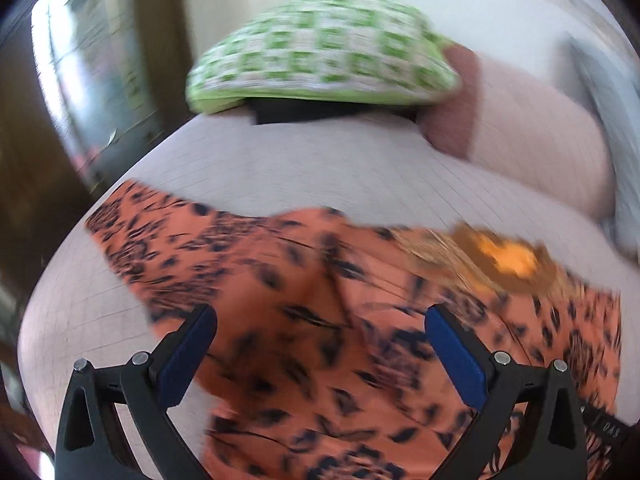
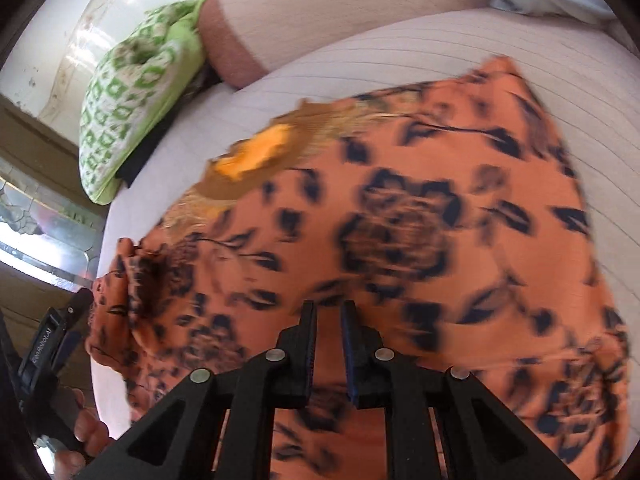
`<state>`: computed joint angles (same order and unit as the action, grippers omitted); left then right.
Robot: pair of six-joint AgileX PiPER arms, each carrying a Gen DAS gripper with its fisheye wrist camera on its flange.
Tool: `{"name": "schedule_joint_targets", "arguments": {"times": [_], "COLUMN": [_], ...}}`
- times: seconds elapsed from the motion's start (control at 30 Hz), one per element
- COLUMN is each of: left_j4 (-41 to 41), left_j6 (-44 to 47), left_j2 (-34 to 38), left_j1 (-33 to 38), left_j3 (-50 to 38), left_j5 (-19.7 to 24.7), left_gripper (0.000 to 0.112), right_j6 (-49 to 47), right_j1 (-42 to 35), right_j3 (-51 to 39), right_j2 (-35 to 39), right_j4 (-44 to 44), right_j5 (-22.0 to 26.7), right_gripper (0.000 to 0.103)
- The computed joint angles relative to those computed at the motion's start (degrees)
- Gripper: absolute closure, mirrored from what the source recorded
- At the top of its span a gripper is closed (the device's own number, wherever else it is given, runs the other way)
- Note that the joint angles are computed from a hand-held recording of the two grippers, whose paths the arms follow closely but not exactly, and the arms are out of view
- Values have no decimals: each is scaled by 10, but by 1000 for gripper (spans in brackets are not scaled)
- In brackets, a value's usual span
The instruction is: Fold small clothes
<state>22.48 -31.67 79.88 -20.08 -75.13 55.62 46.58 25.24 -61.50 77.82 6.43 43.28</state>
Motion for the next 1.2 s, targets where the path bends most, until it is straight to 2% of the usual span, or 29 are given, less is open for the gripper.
{"name": "schedule_joint_targets", "arguments": {"times": [0.03, 0.1, 0.17, 0.23, 0.33, 0.53, 0.73, 0.9, 1.1, 1.2], "left_j4": [36, 118, 109, 70, 154, 145, -22, -199, -339, -330], "left_j6": [-24, -83, -98, -92, -152, -117, 7, 125, 225, 216], "left_j2": [13, 59, 93, 90, 76, 63, 79, 79, 172, 199], "left_j1": [-28, -71, -47, -7, 0, 114, 312, 475, 537, 527], "left_j3": [-1, -13, -27, -28, -21, -29, -63, -65, -124, -157], "left_j5": [13, 68, 104, 105, 141, 123, 82, 35, 67, 63], "left_gripper": [9, 9, 9, 9, 9, 9, 9, 9, 9, 9], "right_j6": [-11, -16, -29, -18, -50, -150, -181, -195, -189, -190], "right_j1": [-9, -20, -15, -4, -24, -71, -75, -78, -77, -81], "right_j3": [24, 24, 8, -6, 3, 38, 55, 60, 53, 49], "right_j2": [-11, -8, 1, 11, 7, -4, -16, -15, -6, -1], "right_j4": [21, 45, 37, 19, 65, 182, 203, 214, 210, 214], "right_j5": [-25, -28, -12, -4, -8, -25, -28, -33, -32, -31], "right_gripper": [90, 90, 90, 90, 90, 90, 90, 90, 90, 90]}}
